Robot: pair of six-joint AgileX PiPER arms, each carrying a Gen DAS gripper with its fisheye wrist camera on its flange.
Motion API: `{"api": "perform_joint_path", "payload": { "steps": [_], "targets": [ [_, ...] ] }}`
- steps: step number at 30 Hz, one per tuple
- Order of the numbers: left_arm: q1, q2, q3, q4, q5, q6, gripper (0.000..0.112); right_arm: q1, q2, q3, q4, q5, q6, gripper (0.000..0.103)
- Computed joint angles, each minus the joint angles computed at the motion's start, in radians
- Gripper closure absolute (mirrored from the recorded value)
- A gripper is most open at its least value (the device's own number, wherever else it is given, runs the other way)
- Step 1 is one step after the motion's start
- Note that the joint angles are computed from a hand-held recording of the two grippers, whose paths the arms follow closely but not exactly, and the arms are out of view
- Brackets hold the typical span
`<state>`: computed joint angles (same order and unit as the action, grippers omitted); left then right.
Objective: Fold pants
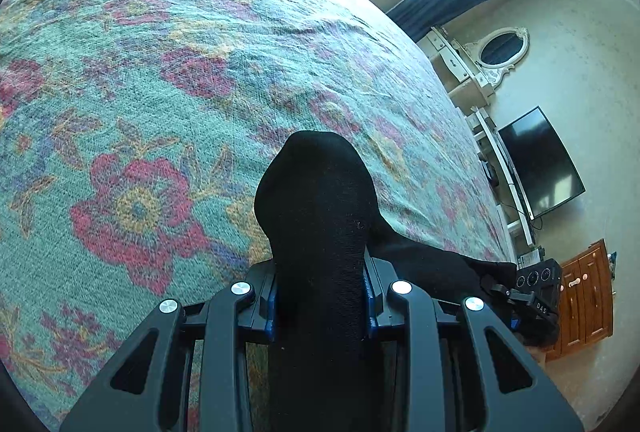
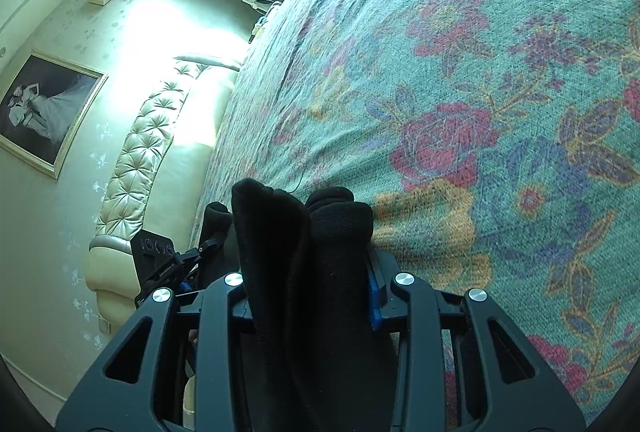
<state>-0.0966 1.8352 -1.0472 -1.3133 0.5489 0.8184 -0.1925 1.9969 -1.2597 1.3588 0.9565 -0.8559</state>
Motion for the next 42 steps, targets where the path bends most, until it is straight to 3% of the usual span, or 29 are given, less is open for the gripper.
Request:
{"api": "perform_joint_path", "payload": {
  "steps": [8, 15, 18, 19, 21, 23, 24, 32, 37, 42],
  "targets": [
    [0.031, 0.065, -0.038, -0.027, 0.036, 0.013, 0.081, -0.014, 0.074, -0.033, 0.041, 0.025, -0.004, 0.07],
    [0.055, 0.112, -0.037, -0.094, 0.08, 0.07, 0.073, -0.032, 0.119, -0.034, 0.084, 0.054, -0.022, 0.07],
    [0.071, 0.111, -0.046, -0.078, 0.122, 0.065, 0.069, -0.031, 0.096, -0.03, 0.057, 0.052, -0.01, 0.061],
    [0.077, 0.1, -0.038, -0.077, 0.133, 0.072, 0.066, -0.033, 0.08, -0.024, 0.043, 0.054, -0.002, 0.053],
    [0.095, 0.052, 0.014, -0.107, 0.148, 0.118, 0.061, -0.052, 0.026, 0.04, 0.064, 0.061, -0.035, 0.037],
    [0.138, -0.002, 0.092, -0.158, 0.195, 0.176, 0.046, -0.088, -0.037, 0.12, 0.067, 0.068, -0.083, 0.026],
    [0.162, -0.032, 0.138, -0.183, 0.218, 0.2, 0.036, -0.109, -0.067, 0.159, 0.057, 0.068, -0.103, 0.025],
    [0.365, -0.238, 0.55, -0.289, 0.398, 0.32, 0.028, -0.288, -0.221, 0.465, 0.046, 0.154, -0.249, 0.022],
    [0.332, -0.338, 0.648, -0.305, 0.374, 0.327, 0.028, -0.246, -0.263, 0.546, 0.075, 0.146, -0.285, 0.018],
    [0.191, -0.368, 0.693, -0.407, 0.312, 0.369, 0.028, -0.164, -0.283, 0.57, 0.148, 0.085, -0.295, 0.014]
  ]
}}
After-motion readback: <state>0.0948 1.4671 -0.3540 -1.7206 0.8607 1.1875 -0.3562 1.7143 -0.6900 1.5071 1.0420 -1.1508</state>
